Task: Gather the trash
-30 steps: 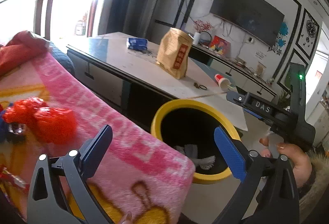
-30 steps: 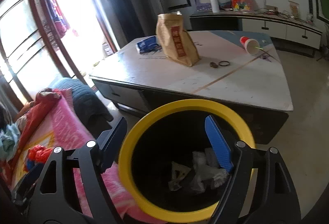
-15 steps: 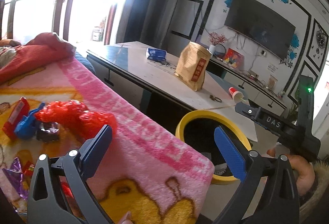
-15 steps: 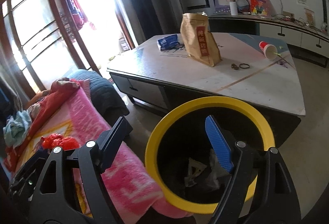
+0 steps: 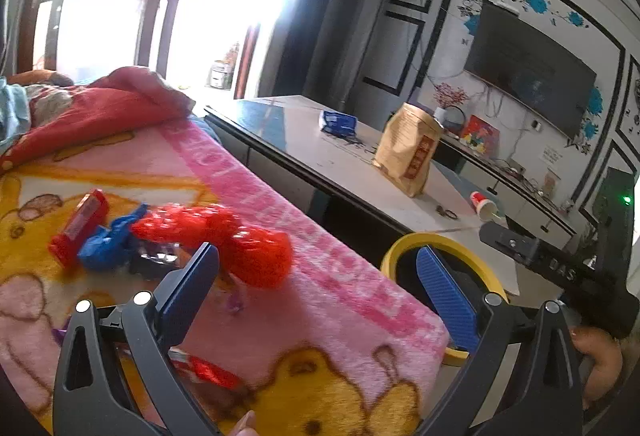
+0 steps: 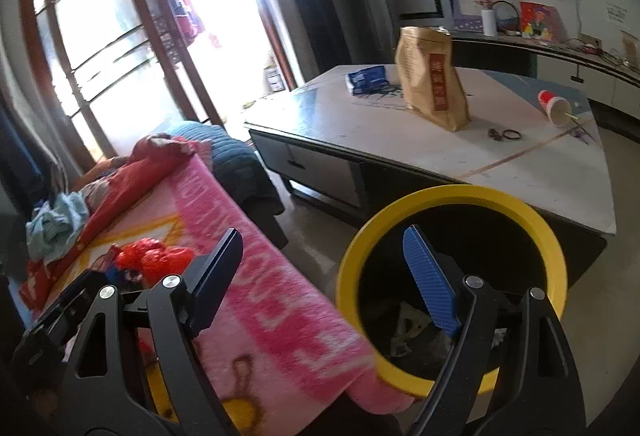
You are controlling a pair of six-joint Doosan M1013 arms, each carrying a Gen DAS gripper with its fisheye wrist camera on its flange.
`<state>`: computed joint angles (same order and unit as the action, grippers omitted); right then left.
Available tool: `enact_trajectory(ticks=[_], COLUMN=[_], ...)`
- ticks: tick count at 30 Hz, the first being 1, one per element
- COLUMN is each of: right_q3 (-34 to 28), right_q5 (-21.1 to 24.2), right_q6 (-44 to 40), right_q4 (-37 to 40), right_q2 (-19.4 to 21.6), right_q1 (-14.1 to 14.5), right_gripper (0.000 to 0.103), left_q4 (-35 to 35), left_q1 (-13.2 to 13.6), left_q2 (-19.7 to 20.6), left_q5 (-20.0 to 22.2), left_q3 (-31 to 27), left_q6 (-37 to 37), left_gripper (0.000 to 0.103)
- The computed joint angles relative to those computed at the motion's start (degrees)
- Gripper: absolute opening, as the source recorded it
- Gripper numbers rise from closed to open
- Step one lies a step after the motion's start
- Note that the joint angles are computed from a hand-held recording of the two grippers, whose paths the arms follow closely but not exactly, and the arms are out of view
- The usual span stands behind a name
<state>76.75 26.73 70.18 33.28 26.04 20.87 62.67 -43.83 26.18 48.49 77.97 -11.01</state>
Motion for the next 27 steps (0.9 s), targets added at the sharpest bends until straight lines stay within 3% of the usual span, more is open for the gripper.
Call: enact_trajectory(ticks=[27], right_q3=[-2.29], right_q5=[8.92], right_q6=[-15.81], right_q4=[7.71], right_q2=[1.42], right_q1=[5.06], right_gripper=[0.074], left_q4=[3.13], left_q1=[-0.17], left_q2=[-6.29], left_q5=[9.26], left_q3=[9.00], left_q6=[-12.06], left_gripper=[0.096])
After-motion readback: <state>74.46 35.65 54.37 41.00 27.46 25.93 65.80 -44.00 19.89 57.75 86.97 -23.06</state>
